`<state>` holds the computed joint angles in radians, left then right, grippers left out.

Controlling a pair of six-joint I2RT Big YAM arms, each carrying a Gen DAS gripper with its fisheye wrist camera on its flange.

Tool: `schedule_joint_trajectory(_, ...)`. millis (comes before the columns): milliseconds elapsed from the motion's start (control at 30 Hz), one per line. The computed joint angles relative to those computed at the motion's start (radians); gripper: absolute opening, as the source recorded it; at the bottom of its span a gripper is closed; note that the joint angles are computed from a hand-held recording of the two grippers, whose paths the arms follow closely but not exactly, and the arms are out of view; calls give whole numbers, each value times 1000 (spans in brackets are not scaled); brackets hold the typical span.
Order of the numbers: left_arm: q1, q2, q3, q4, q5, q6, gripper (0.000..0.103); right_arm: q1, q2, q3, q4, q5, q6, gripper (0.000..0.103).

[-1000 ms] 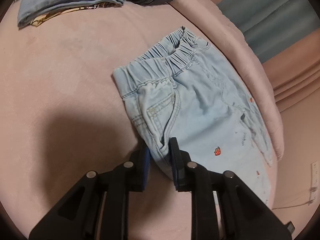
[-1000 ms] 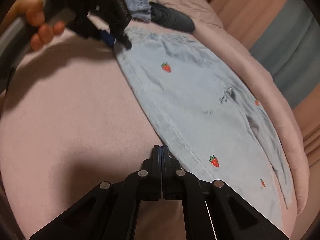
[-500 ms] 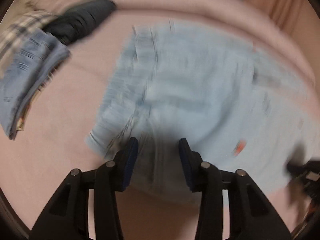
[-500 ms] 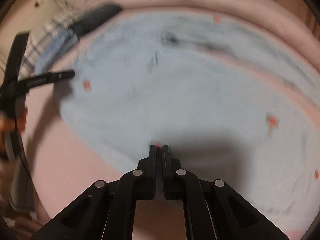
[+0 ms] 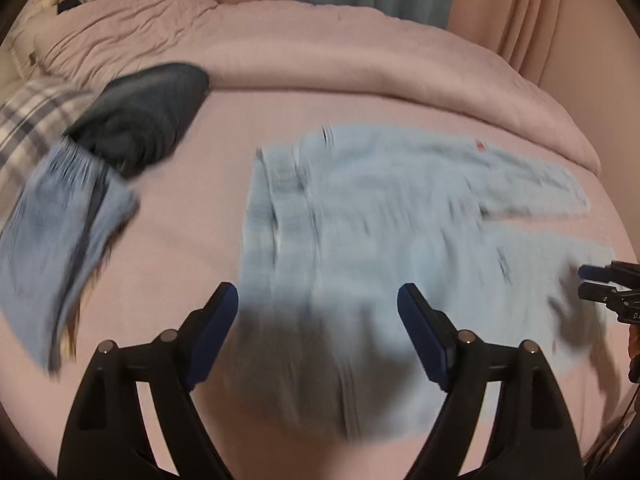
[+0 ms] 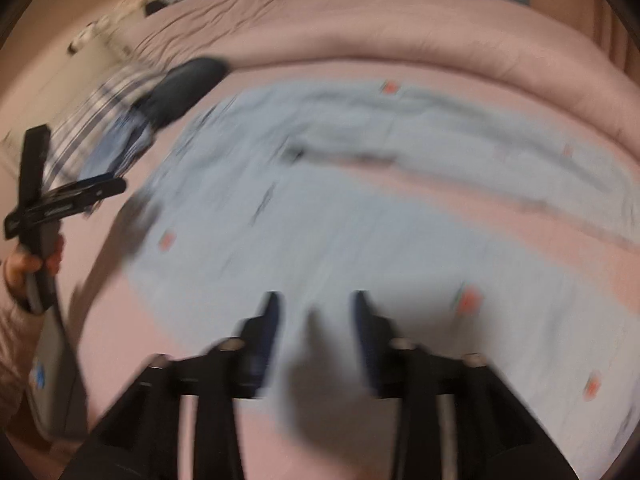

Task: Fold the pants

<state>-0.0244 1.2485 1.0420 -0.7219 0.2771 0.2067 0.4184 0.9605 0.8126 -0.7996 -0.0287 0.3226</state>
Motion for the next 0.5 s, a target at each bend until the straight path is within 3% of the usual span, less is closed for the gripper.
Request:
schedule_joint_trajectory(167,-20,243,244,-45,-12,-20,82,-127,184,131,103,-65,-144,50)
schedule_joint_trajectory(267,-37,353,371,-100,-28,41,82,-177,321,252,114,-87,-239,50)
schedule_joint_trajectory(367,-47,433,469,-168,-9,114,82,-219,462,396,75,-99,-338,50)
schedule_joint_trajectory(500,-52,550,610,-309,32,207,81,-259,565,516,-22,-76,-446,54)
